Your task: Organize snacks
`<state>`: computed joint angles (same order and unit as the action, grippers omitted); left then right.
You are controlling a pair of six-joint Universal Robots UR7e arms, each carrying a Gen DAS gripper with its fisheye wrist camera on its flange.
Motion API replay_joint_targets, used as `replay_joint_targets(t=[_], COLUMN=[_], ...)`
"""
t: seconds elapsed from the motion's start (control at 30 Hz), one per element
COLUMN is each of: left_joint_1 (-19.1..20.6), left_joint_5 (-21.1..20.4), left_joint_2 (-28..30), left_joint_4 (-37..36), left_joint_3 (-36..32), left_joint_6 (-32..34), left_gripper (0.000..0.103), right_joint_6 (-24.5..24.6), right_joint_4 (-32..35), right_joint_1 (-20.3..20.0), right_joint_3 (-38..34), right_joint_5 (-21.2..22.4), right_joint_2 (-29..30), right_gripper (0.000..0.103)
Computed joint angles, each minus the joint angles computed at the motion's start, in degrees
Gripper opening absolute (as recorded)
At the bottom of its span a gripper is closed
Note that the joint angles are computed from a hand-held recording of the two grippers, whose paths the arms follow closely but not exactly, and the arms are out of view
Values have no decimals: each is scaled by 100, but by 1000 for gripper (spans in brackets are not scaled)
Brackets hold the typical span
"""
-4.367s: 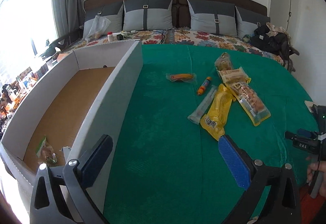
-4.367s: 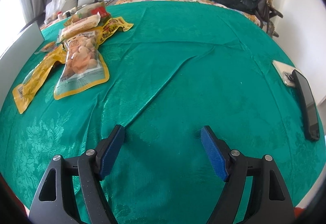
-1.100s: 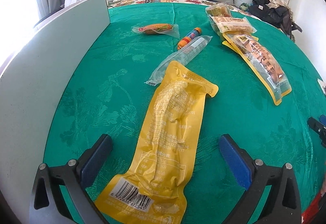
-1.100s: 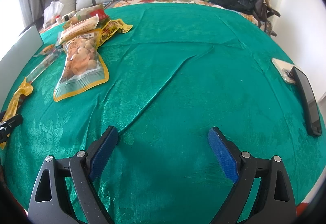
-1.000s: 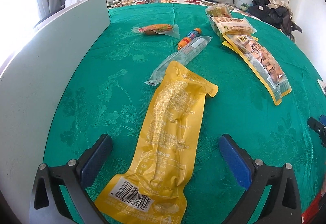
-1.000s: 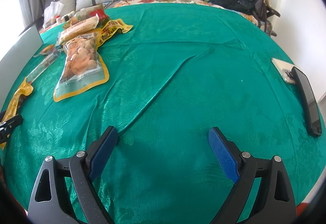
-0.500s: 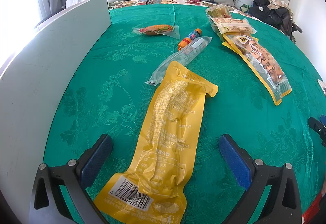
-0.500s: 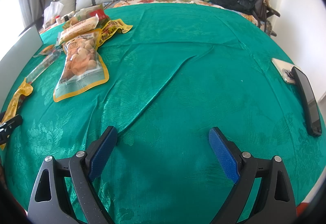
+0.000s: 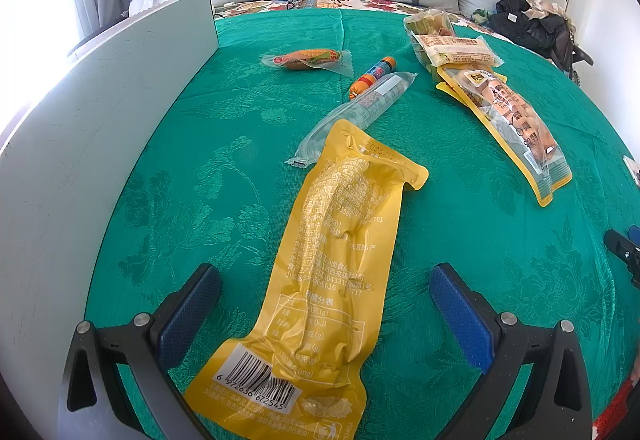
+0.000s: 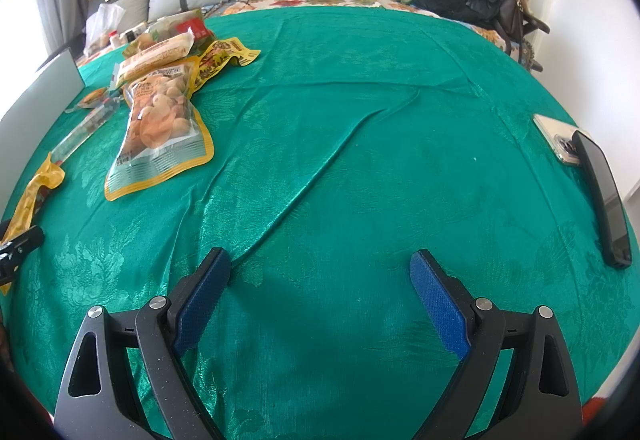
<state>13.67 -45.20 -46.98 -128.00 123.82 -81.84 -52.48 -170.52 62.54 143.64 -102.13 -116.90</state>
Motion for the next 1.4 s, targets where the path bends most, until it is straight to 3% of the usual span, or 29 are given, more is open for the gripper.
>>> replay_joint_targets(t=[0.37, 0.47, 0.6, 0.7, 0.77, 0.87, 0.93, 1.03, 1.4], left_joint_1=[-8, -9, -11, -14, -12, -14, -19, -20, -27], left_joint_5=[0, 3, 2, 2, 4, 6, 4, 6, 6], left_joint_2=[0, 2, 2, 1, 5, 11, 5, 7, 2], left_joint_4=[0, -2, -4, -7, -9, 9, 4, 2, -8], left_joint_3=[1, 1, 5, -2, -8, -27, -14, -13, 4], left_joint_6=[-8, -9, -13, -5, -1, -6, -12, -13, -18], left_gripper=[103, 103, 103, 103, 103, 103, 103, 103, 103], right_joint_6=[197, 383, 491, 458, 620, 846, 937, 966, 868], right_joint_4=[505, 920, 1154, 944, 858, 829, 706, 664, 714], right_joint_1=[119, 0, 604, 1419, 1896, 2239, 2357, 2370, 2250], right_joint_3=[-221, -235, -325, -566, -865, -1207, -1319, -1353, -1251], right_joint_5=[-181, 417, 575, 203, -277, -868, -1277, -1541, -1681], right_joint_2=[1, -276, -152, 538, 1204, 1999, 2381, 2628, 2635], right_gripper=[93, 92, 92, 92, 92, 92, 92, 92, 92])
